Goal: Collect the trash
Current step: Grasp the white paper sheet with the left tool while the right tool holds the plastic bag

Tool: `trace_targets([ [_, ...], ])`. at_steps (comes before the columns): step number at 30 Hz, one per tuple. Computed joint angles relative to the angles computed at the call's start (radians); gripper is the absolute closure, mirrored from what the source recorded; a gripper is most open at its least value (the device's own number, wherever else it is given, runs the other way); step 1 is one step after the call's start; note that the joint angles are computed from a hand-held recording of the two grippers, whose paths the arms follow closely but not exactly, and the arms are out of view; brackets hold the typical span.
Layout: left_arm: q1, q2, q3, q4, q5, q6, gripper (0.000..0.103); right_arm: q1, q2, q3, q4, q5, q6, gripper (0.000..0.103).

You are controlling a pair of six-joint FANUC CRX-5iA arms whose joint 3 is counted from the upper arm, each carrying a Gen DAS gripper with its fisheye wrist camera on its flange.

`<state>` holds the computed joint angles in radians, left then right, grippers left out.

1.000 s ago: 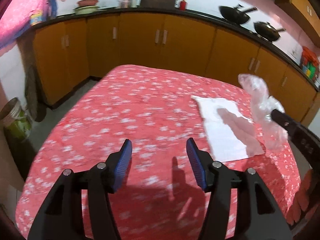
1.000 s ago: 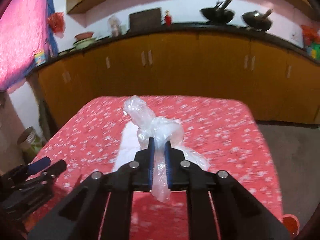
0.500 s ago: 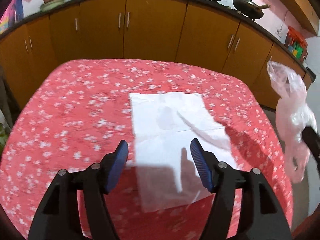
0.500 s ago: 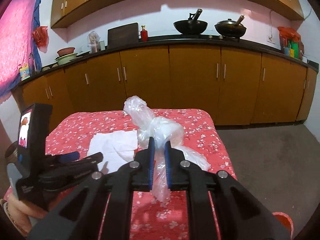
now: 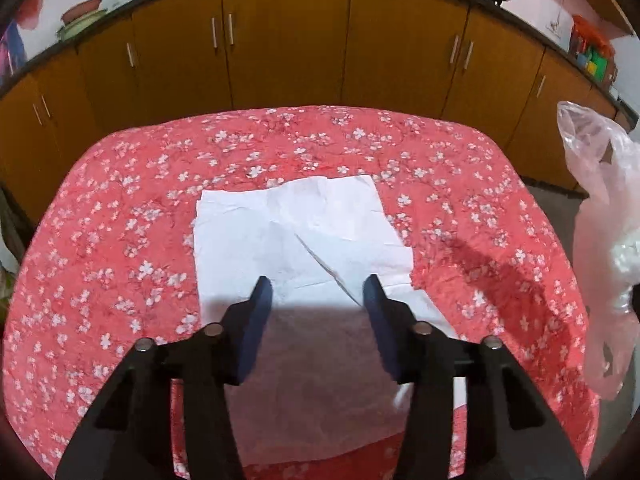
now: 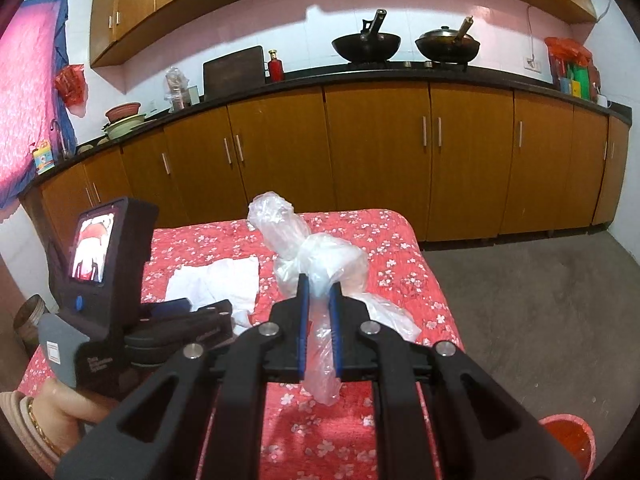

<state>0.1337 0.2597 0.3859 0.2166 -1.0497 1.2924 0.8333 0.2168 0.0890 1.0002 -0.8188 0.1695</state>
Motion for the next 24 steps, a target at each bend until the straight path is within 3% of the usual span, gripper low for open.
trace_targets([
  [1,0.004,-0.004,-0.009,0.014,0.005,-0.009,0.085,0.001,0.000,-0.002,0.001,0.000,-0.005,0.092],
  [4,0.021,-0.015,-0.035,0.048,0.014,-0.019,0.100,0.003,0.001,0.000,-0.002,0.000,-0.001,0.092],
  [15,0.088,-0.149,-0.188,0.123,0.106,-0.104,0.102,0.028,-0.016,-0.001,0.009,-0.010,-0.003,0.092],
  [24,0.104,-0.241,-0.225,0.129,0.139,-0.148,0.102,0.071,-0.066,-0.019,0.061,-0.041,-0.041,0.092],
])
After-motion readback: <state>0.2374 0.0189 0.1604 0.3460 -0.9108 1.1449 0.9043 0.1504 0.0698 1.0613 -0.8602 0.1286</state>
